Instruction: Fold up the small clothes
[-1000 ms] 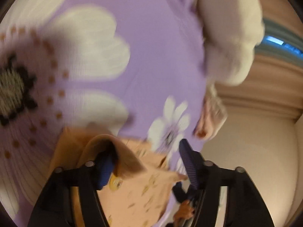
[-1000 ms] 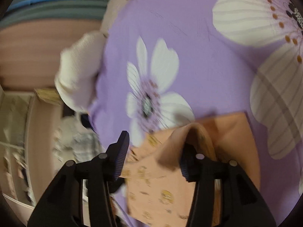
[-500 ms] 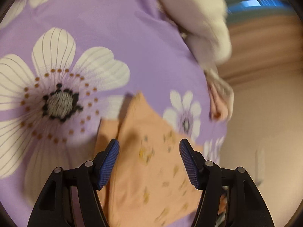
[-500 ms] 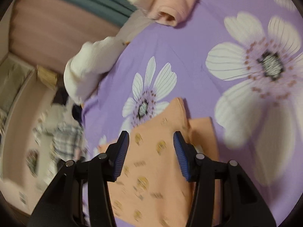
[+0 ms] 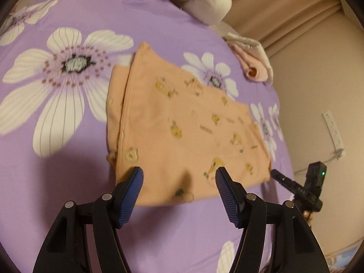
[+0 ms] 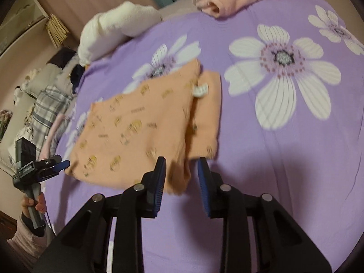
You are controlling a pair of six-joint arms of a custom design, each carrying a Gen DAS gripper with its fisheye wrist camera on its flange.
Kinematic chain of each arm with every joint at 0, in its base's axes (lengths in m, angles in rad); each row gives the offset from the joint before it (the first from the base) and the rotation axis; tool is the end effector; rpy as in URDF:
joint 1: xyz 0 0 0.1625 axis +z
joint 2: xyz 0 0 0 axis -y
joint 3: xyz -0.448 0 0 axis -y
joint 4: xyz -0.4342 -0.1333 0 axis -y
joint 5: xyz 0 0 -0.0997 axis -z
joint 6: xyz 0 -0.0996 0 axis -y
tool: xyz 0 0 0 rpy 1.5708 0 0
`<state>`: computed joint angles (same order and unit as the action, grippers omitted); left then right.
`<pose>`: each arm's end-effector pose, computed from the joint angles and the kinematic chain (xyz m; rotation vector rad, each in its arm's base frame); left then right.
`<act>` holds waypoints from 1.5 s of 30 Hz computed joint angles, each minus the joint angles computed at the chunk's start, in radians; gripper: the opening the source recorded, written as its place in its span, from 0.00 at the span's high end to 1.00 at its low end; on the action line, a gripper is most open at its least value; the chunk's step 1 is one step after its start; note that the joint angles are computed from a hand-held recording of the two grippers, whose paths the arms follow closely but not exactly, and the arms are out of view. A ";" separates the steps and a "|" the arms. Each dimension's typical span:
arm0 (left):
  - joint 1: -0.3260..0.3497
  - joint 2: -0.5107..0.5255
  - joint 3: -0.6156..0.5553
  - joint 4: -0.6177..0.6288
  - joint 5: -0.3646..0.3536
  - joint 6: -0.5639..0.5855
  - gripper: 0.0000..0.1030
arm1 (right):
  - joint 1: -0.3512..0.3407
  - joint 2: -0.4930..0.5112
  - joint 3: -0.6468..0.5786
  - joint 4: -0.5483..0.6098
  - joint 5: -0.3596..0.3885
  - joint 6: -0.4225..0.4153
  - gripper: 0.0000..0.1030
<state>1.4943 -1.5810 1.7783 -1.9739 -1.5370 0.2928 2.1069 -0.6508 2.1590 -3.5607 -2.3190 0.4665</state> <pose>0.0951 -0.5480 0.4483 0.5585 3.0192 -0.3096 0.3147 -0.4013 -0.0179 -0.1552 -2.5277 1.0186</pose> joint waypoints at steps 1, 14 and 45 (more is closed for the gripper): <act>-0.001 0.000 0.006 -0.004 0.006 -0.003 0.38 | -0.001 0.007 -0.004 0.007 0.005 0.005 0.71; -0.014 -0.015 0.033 -0.004 0.087 -0.028 0.38 | 0.056 0.009 -0.047 0.204 -0.084 -0.046 0.93; -0.129 -0.068 0.175 -0.178 0.229 0.080 0.38 | 0.059 0.078 -0.151 0.254 -0.098 -0.041 0.82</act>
